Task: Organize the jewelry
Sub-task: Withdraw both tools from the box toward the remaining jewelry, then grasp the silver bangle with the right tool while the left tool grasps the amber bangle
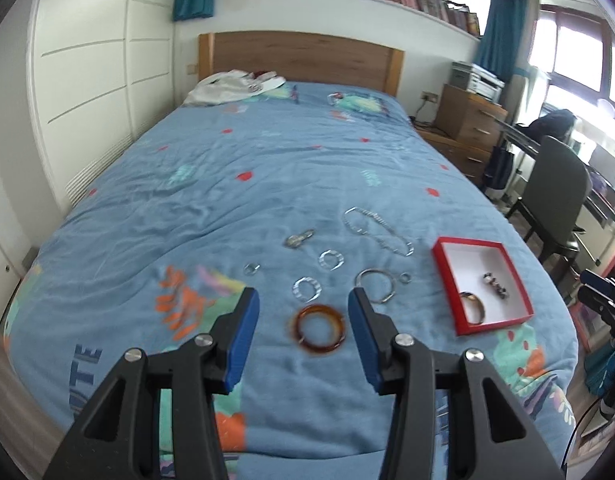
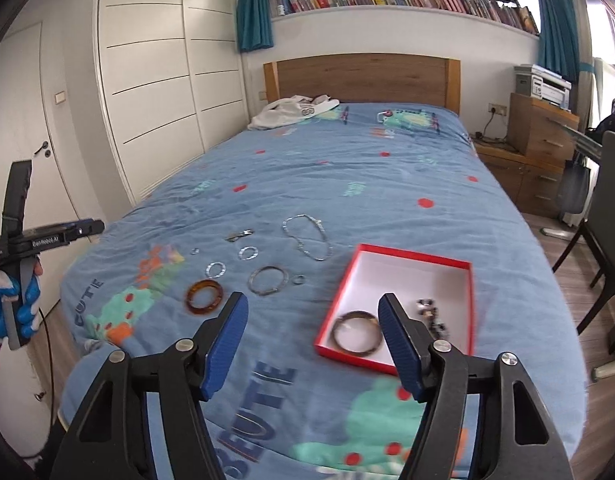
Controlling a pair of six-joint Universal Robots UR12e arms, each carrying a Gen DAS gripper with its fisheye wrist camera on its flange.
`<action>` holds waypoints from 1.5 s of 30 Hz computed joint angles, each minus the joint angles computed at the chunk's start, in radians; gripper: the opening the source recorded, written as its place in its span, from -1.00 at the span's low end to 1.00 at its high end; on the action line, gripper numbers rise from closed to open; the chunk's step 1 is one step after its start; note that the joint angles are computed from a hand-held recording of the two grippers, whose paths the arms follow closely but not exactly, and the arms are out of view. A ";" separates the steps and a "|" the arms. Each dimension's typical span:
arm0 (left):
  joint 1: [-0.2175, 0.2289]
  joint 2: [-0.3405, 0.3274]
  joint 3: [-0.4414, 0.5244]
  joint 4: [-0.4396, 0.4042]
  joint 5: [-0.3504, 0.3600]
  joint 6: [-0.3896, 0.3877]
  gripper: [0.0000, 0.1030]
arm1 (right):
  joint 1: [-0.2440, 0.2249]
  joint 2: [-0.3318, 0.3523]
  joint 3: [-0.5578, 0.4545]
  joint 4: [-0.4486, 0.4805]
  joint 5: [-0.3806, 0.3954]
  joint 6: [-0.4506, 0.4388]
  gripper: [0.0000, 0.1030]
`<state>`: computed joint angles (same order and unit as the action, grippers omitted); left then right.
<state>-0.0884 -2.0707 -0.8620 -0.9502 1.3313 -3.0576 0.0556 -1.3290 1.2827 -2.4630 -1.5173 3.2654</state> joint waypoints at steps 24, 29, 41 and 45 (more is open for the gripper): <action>-0.018 -0.141 0.089 -0.137 0.040 -0.065 -0.14 | 0.004 0.198 -0.179 0.175 0.148 -0.080 -0.27; -0.025 -0.180 0.139 -0.181 0.045 -0.068 -0.14 | -0.001 0.237 -0.224 0.198 0.171 -0.086 -0.28; -0.031 -0.244 0.209 -0.264 0.035 -0.036 -0.14 | 0.021 0.307 -0.284 0.232 0.160 0.061 -0.30; -0.031 -0.266 0.235 -0.286 0.026 -0.030 -0.14 | 0.030 0.339 -0.325 0.253 0.137 0.107 -0.38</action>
